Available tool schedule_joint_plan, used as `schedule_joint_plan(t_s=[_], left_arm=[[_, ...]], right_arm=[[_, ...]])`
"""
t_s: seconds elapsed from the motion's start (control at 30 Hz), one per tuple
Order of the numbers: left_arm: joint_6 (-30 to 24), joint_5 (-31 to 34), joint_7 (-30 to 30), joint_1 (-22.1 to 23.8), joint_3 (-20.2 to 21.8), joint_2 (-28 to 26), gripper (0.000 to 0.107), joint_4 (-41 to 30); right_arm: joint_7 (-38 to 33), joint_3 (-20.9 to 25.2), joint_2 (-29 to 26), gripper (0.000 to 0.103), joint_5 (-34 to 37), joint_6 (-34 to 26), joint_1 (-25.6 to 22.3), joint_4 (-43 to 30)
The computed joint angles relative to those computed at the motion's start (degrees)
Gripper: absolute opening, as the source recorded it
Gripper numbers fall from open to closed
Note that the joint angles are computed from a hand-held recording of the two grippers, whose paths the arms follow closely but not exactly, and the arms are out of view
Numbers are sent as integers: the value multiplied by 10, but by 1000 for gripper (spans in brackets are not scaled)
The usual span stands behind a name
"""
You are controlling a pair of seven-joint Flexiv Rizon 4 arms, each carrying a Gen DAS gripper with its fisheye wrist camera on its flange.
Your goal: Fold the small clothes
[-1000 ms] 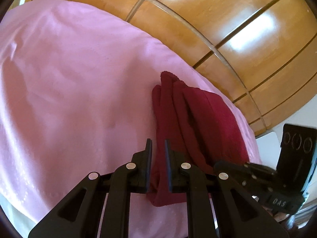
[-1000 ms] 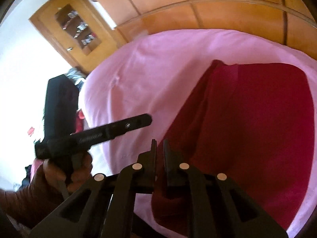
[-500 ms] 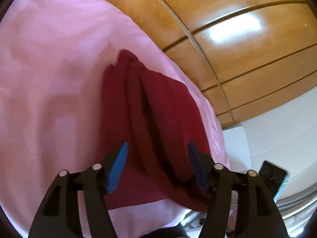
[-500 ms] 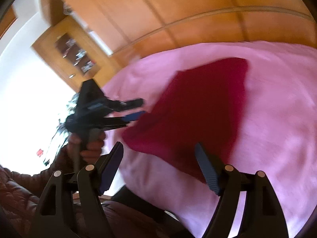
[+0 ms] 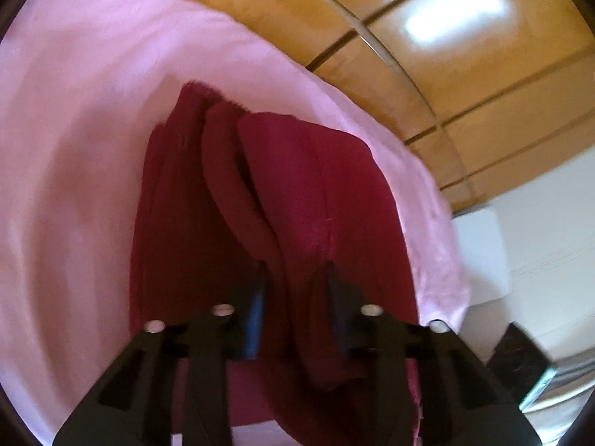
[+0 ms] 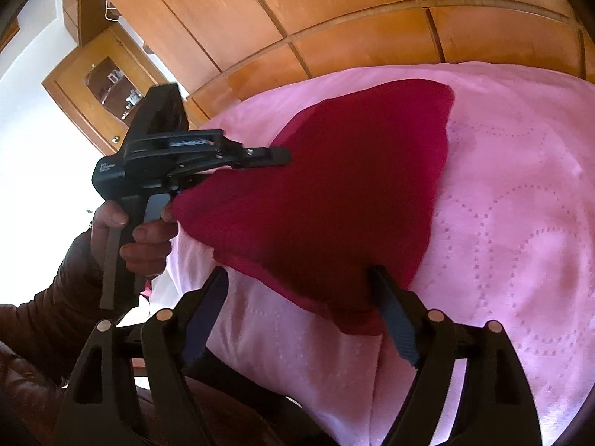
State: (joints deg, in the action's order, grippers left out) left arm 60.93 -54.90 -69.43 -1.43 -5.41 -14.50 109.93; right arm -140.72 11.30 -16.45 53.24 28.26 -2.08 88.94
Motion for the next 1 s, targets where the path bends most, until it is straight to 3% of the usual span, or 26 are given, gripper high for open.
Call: schedule_joint_plan(t_s=[0.07,0.17,0.23,0.4,0.47,0.53,0.6,0.67,0.8,0.83,0.93,1.0], left_arm=[[30,18,9,-6,3,8,22,0],[67,-32,60,-4,-2,38,21,19],[79,-29,76,-5,11,55,21,33],[62,93,-7,10,53,46,21,54],[63,92,-5,18,47,39,21,62],[83,87,5,19,37,36,21,72],[98,114,4,16,38,36,24,75],[93,175,-25,13,52,42,30,71],[123,219,-75,15,63,66,31,77],[146,206,-69,16,57,75,31,86],[196,42,65,5,12,97,31,106],[207,12,108,-13,4,96,31,100]], right_arm=[[-9,-1,0,79,10,-21,-10,-5],[-18,-4,-3,79,43,-87,-35,-22],[-17,-8,-1,79,64,-98,-44,-25],[-4,-8,-8,71,54,-102,-29,-25],[-3,-4,-10,71,32,-101,-16,-18],[8,-3,-9,71,-52,-50,29,11],[20,-2,-10,71,-92,-11,48,29],[27,0,-12,70,-86,-22,37,22],[22,-3,-3,71,-88,-46,19,12],[23,-5,-4,71,-88,-48,17,4],[19,-7,5,71,-51,-51,-1,-13],[26,-8,2,71,-13,-46,-9,-35]])
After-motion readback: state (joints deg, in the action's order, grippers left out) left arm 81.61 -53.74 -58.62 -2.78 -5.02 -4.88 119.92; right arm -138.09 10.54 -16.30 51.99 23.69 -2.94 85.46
